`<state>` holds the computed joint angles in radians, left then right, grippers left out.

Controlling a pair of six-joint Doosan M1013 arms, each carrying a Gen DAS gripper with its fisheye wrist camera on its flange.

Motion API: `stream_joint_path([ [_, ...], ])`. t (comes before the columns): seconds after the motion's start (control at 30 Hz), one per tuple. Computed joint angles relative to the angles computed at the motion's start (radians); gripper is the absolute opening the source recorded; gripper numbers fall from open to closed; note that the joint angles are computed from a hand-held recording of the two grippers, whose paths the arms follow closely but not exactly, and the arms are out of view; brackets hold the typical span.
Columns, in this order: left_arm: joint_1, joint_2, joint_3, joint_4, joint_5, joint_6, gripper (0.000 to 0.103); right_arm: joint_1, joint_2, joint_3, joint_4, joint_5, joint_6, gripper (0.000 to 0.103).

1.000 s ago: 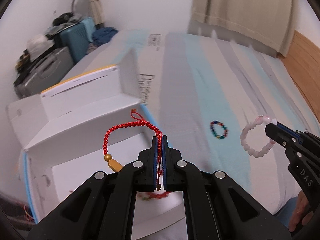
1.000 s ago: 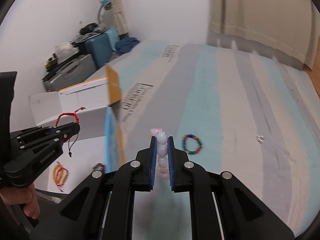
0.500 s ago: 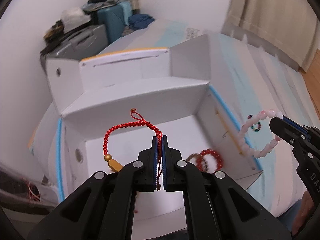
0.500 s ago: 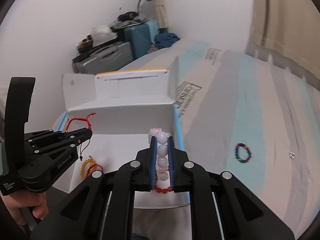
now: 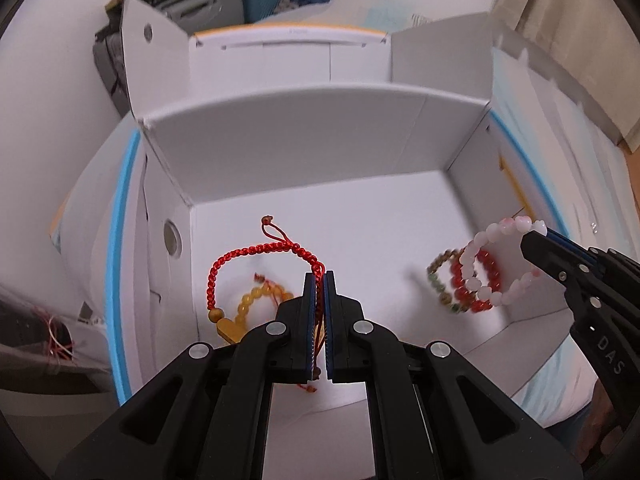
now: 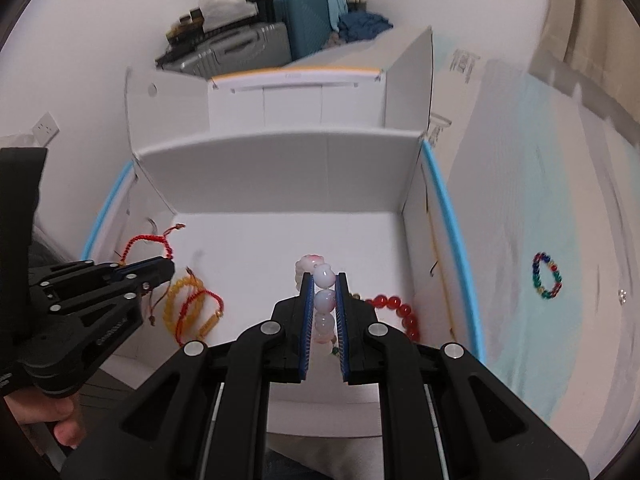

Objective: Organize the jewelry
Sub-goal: 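Carry both held bracelets over the white cardboard box with both tools, then open both tools to drop the bracelets into the box, then move both open tools back over the rainbow bracelet and pearl earrings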

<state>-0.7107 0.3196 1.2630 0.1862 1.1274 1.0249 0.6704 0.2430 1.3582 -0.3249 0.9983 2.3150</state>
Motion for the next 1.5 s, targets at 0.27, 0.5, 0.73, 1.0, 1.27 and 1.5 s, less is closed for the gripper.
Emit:
stream_joint_path([
  [0.27, 0.018, 0.011, 0.017, -0.044, 0.025, 0.025, 0.003, -0.012, 0.032, -0.005, 0.056, 0.029, -0.031, 0.01],
  [0.5, 0.017, 0.017, 0.017, -0.029, 0.036, 0.008, 0.007, -0.011, 0.041, -0.004, 0.062, 0.034, -0.032, 0.011],
  [0.73, 0.004, 0.01, 0.02, 0.036, 0.037, -0.036, 0.038, -0.01, 0.026, 0.005, 0.054, 0.018, -0.033, 0.04],
  [1.0, -0.02, -0.015, 0.028, 0.13, -0.004, -0.114, 0.079, 0.004, -0.015, 0.021, -0.037, -0.032, 0.015, 0.077],
  [1.27, -0.058, -0.019, 0.01, 0.202, -0.036, -0.147, 0.097, -0.003, -0.064, 0.054, -0.099, -0.061, 0.067, 0.095],
  [1.5, -0.089, -0.001, -0.028, 0.208, -0.042, -0.133, 0.097, -0.014, -0.11, 0.084, -0.144, -0.055, 0.098, 0.095],
])
